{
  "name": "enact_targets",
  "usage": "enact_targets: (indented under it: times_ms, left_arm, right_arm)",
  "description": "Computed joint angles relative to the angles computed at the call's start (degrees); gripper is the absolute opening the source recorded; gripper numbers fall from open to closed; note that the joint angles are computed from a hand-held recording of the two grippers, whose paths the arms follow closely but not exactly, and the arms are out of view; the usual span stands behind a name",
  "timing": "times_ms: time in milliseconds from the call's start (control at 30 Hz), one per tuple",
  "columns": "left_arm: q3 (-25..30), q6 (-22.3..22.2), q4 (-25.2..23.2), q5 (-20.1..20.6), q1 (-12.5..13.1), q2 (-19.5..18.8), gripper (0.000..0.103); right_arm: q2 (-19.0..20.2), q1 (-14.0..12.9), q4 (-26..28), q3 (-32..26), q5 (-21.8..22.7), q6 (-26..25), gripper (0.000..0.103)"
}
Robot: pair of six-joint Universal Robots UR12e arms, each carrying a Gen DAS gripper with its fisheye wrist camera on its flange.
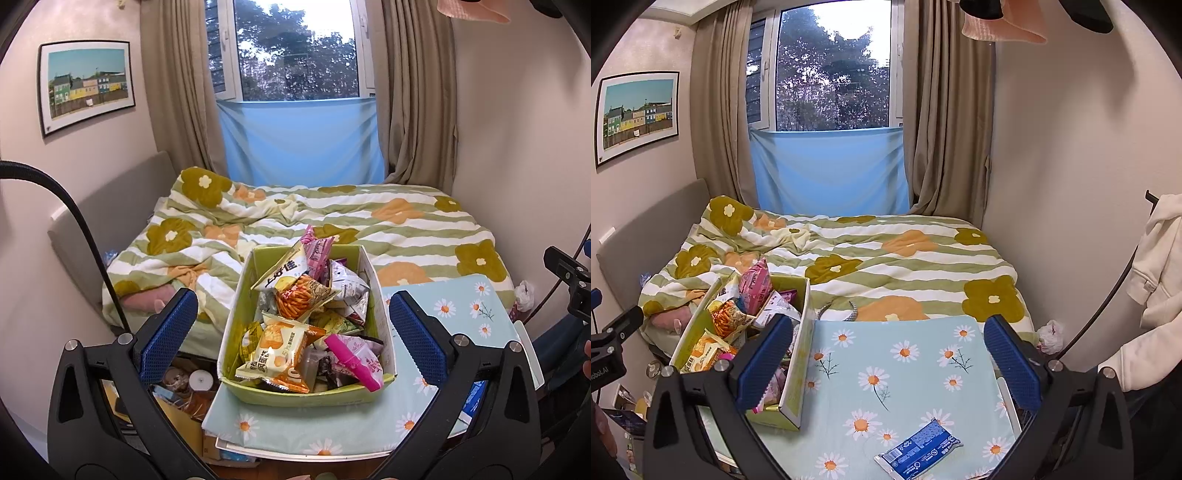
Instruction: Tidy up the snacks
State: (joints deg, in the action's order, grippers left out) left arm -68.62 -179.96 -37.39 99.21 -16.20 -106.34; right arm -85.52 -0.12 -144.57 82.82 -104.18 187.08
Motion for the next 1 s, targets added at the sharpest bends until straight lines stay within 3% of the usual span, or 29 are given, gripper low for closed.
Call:
enact_targets:
  times_ms: [1000]
  left_arm:
    - [-0.82, 1.35, 2.72, 0.31, -0.41, 0.14, 0.102]
  right_arm:
    - [-0.10, -0.11, -0.17, 0.19, 0.22, -0.15, 0.103]
